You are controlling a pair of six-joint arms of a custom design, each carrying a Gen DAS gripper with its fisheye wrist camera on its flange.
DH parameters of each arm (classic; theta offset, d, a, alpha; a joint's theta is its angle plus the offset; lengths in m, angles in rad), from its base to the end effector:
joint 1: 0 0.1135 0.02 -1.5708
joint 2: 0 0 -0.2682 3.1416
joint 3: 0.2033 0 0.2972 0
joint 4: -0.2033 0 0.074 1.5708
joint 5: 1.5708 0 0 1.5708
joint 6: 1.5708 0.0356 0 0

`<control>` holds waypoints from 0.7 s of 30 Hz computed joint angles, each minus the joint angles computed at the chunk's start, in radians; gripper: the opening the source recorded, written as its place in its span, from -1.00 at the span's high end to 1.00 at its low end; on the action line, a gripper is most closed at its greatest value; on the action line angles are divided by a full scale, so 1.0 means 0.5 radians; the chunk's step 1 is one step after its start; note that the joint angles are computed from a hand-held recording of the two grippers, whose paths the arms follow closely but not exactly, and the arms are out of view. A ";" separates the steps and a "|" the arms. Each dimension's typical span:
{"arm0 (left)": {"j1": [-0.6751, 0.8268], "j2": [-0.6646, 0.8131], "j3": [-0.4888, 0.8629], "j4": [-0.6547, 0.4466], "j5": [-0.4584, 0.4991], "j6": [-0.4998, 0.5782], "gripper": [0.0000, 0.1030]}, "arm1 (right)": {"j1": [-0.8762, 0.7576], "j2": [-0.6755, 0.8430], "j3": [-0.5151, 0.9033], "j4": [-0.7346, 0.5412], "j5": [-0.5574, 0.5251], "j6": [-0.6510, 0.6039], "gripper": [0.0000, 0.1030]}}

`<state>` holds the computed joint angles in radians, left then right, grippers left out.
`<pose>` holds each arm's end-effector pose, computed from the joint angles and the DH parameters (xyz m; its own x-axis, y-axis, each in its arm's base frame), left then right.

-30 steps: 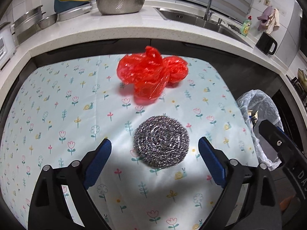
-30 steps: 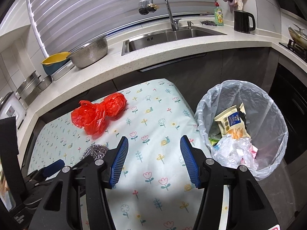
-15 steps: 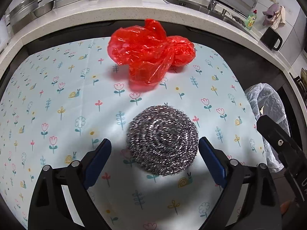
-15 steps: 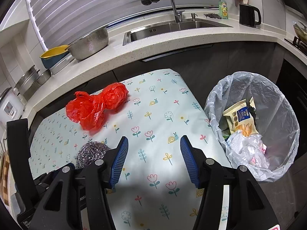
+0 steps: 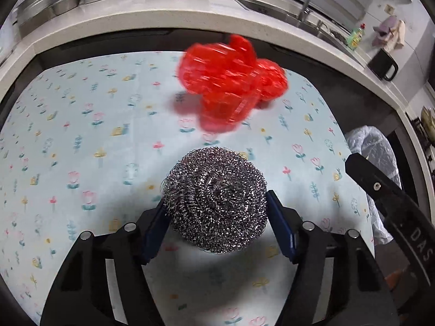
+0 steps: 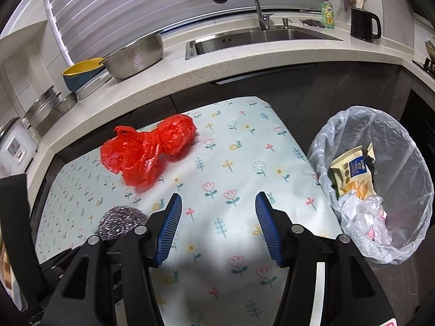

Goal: Collect trash
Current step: 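Grasp the steel wool scrubber with the left gripper while the right grasps the red bag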

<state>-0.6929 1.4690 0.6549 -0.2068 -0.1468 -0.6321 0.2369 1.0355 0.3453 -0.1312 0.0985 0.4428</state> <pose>0.2290 -0.1833 0.1167 -0.8678 -0.0392 -0.4953 0.0748 0.9752 -0.2082 0.2151 0.0483 0.1250 -0.7152 0.2660 -0.6463 0.1527 0.9619 0.2268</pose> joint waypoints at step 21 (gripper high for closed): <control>0.651 -0.289 -0.122 -0.043 0.081 0.300 -0.26 | 0.327 1.058 0.659 0.385 -0.076 0.188 -0.07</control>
